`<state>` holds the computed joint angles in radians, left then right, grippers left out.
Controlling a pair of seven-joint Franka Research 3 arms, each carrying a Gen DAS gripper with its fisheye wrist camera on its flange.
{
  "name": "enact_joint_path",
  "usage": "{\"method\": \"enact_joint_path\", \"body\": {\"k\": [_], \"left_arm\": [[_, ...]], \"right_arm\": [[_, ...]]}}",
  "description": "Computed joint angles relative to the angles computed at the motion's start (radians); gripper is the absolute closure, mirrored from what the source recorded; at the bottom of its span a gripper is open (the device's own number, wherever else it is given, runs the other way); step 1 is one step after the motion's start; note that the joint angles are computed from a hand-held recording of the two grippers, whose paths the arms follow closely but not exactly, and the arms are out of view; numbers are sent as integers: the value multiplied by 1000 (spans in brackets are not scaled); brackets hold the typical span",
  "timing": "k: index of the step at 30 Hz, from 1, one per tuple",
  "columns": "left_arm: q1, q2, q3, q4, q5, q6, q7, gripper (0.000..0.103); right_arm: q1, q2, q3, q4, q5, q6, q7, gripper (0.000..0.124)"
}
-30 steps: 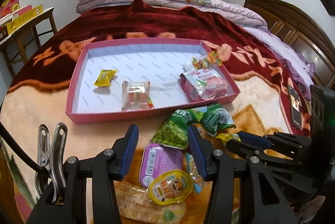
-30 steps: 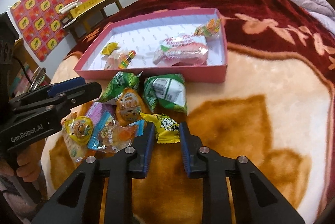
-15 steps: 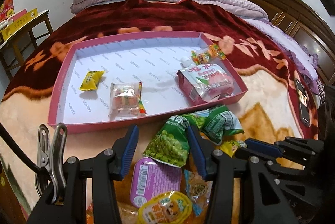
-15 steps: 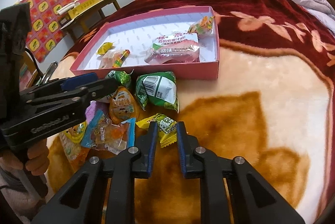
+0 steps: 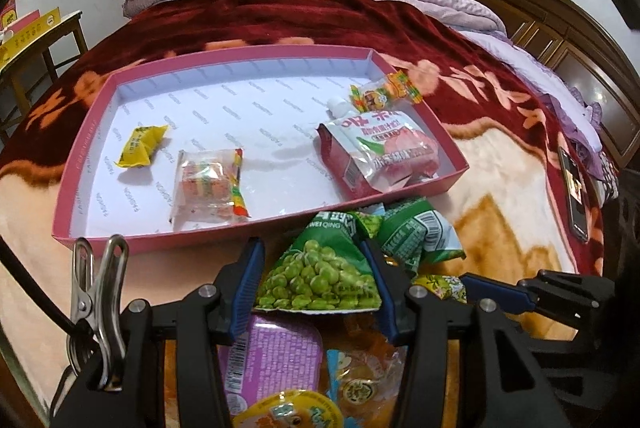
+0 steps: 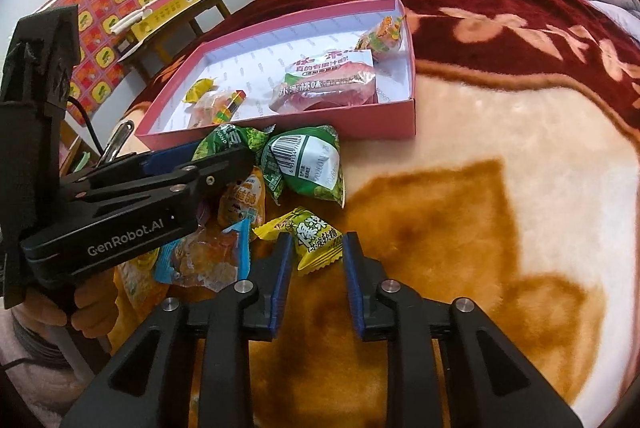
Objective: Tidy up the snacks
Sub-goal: 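Grasp the green pea snack bag with the left tool while the right tool grasps the yellow candy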
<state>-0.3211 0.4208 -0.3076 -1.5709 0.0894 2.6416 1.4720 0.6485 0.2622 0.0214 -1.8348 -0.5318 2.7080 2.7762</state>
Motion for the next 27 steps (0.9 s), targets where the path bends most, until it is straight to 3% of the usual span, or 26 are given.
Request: {"method": "enact_joint_path", "body": {"k": [15, 27], "left_arm": [[-11, 3, 8, -5, 19, -4, -25, 51], [21, -74, -7, -112, 2, 80, -8, 56]], "right_arm": [[9, 10, -3, 14, -9, -12, -3, 94], [10, 16, -2, 24, -4, -15, -15, 85]]}}
